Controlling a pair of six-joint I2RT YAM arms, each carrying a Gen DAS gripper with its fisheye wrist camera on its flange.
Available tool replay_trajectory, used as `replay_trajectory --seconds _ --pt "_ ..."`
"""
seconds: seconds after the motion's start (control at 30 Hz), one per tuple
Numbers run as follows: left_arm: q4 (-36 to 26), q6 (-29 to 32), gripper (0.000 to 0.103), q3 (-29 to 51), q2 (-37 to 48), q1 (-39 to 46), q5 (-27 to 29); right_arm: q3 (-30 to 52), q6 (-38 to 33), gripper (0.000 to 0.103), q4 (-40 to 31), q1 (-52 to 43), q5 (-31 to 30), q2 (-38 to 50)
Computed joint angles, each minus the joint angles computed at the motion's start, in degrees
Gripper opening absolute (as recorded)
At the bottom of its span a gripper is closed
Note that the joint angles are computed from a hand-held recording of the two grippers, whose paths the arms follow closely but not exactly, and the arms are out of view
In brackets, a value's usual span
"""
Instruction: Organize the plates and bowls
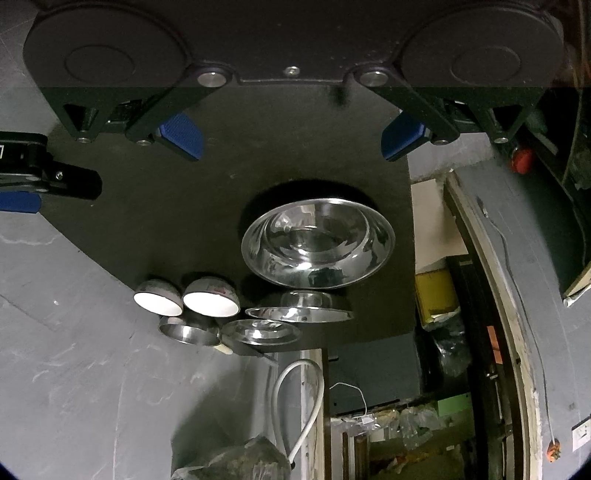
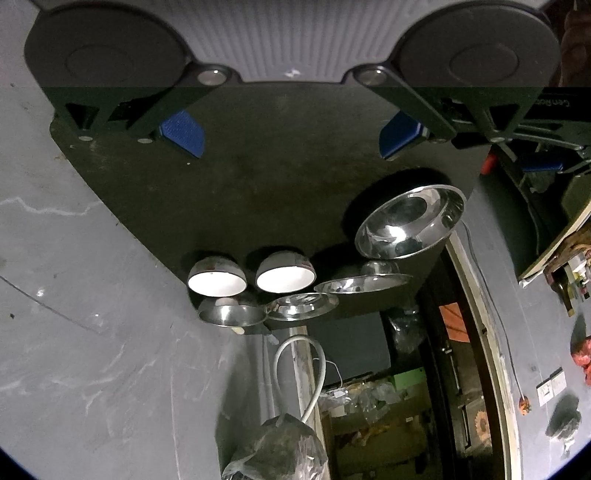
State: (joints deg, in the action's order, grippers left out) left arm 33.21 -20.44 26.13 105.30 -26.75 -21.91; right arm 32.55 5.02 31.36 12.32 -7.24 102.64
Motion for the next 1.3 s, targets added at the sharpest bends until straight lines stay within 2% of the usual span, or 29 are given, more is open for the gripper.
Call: replay_trajectory --seconds 0.37,0.53,0.63,0.73,0.9,1.03,1.1,1.17,1.23,1.3 --pt "-3.87 -0.02 0.102 3.77 -0.92 4.82 3.11 6.90 -1.52 0.103 -4.08 -0.63 -1.04 4.60" --pt "-2.66 -1.91 0.102 7.00 -0.25 11.12 6.74 15.39 -2.97 0.103 -7.98 -1.38 -3.75 10.32" --pt "-5.42 -3.29 0.102 11.94 1.26 14.77 8.08 20.86 -2.72 0.103 -9.46 -1.40 -5.87 14.21" --pt "-10.25 -1.44 0.102 18.96 4.05 17.39 7.47 27.32 -1.10 0.103 -11.13 -1.35 -8.54 18.55" --pt "-19.53 5.61 0.102 32.79 9.95 21.38 7.59 40.58 4.37 0.103 -18.82 -0.66 -13.21 24.78" --pt "-27.41 7.84 0.102 45.31 16.56 24.75 11.93 49.97 8.60 0.103 -22.56 0.38 -13.29 29.38" --pt "-33.30 8.55 0.102 53.98 21.32 26.30 14.65 54.61 11.92 0.103 -24.14 0.80 -12.92 32.00" --pt "-37.63 9.17 0.102 60.77 25.21 27.35 16.51 59.66 15.79 0.099 -25.76 1.12 -12.88 35.03" --pt "-41.06 10.52 0.101 67.08 29.01 28.41 18.99 64.25 18.92 0.090 -27.49 1.61 -12.16 37.91" --pt "-44.14 12.24 0.095 73.48 32.99 29.34 22.62 67.80 21.42 0.085 -29.05 2.25 -10.66 40.15"
